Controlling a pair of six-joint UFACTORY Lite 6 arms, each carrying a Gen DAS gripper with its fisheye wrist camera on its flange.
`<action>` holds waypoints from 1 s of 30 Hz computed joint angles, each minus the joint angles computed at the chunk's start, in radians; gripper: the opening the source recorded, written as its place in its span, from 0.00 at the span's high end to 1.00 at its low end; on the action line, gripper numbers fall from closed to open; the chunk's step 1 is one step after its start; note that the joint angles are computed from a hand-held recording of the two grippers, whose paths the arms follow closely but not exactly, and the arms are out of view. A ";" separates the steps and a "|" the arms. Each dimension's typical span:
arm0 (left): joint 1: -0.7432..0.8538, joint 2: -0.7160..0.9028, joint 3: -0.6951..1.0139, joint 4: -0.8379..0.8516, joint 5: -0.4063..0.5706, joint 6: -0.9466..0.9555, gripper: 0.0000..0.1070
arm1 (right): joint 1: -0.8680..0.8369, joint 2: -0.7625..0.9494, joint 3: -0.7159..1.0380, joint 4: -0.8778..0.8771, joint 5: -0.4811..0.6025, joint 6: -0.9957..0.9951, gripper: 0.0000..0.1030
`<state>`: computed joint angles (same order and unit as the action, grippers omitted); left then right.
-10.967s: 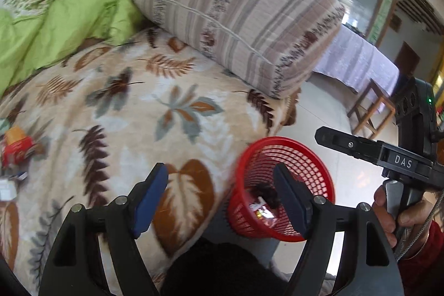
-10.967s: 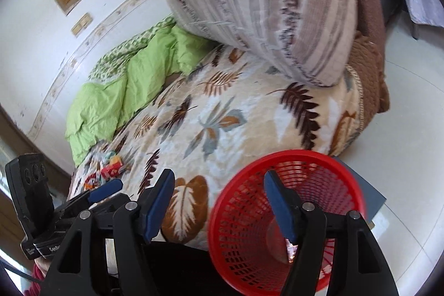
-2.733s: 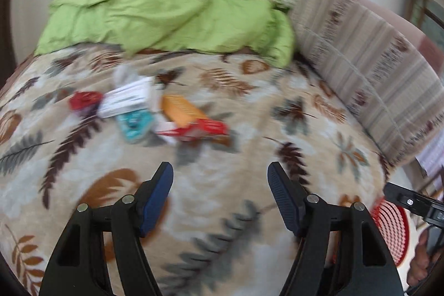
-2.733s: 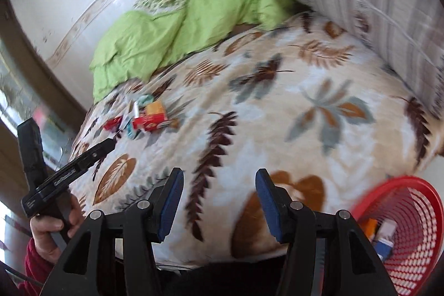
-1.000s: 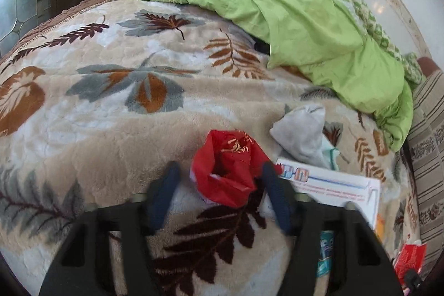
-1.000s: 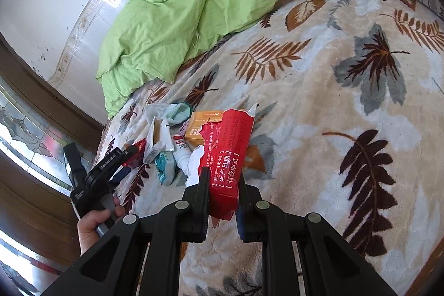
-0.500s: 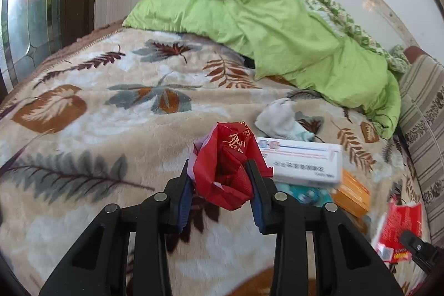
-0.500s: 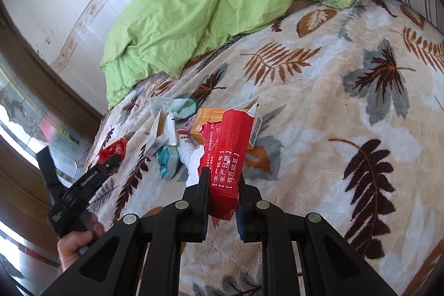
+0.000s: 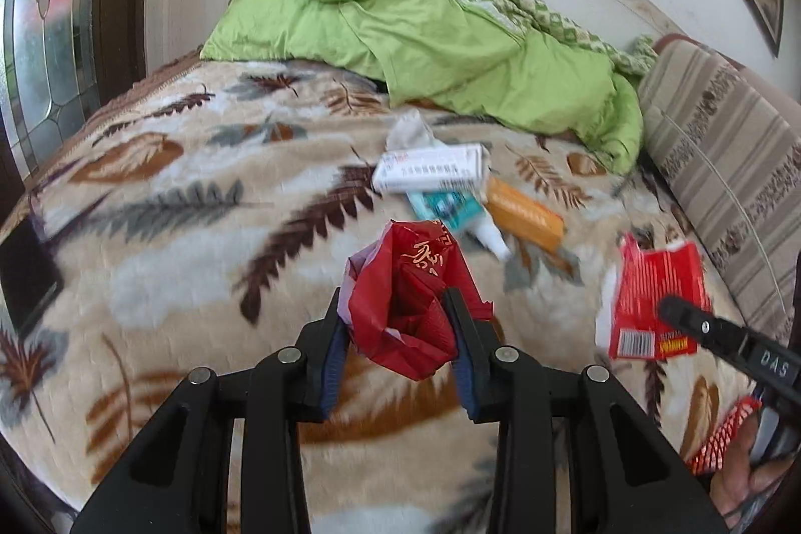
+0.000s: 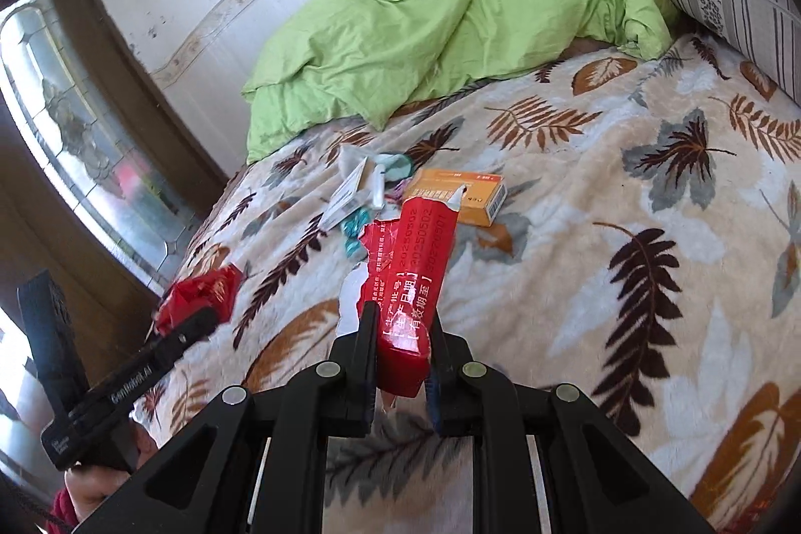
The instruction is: Collect trash
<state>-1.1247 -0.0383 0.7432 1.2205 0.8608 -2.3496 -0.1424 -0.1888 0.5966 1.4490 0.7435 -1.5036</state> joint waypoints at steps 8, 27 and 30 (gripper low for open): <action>0.006 0.064 0.012 0.051 -0.030 -0.062 0.67 | -0.022 0.033 -0.011 -0.017 0.011 -0.007 0.84; 0.049 0.123 0.064 0.091 -0.044 -0.020 0.67 | 0.074 0.054 0.005 0.035 -0.098 -0.046 0.84; 0.043 0.128 0.068 0.086 -0.036 -0.016 0.67 | 0.080 0.036 -0.004 0.035 -0.107 -0.050 0.84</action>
<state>-1.0814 0.0892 0.8114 1.3067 0.8248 -2.3654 -0.0624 -0.1525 0.5923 1.4841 0.6365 -1.5531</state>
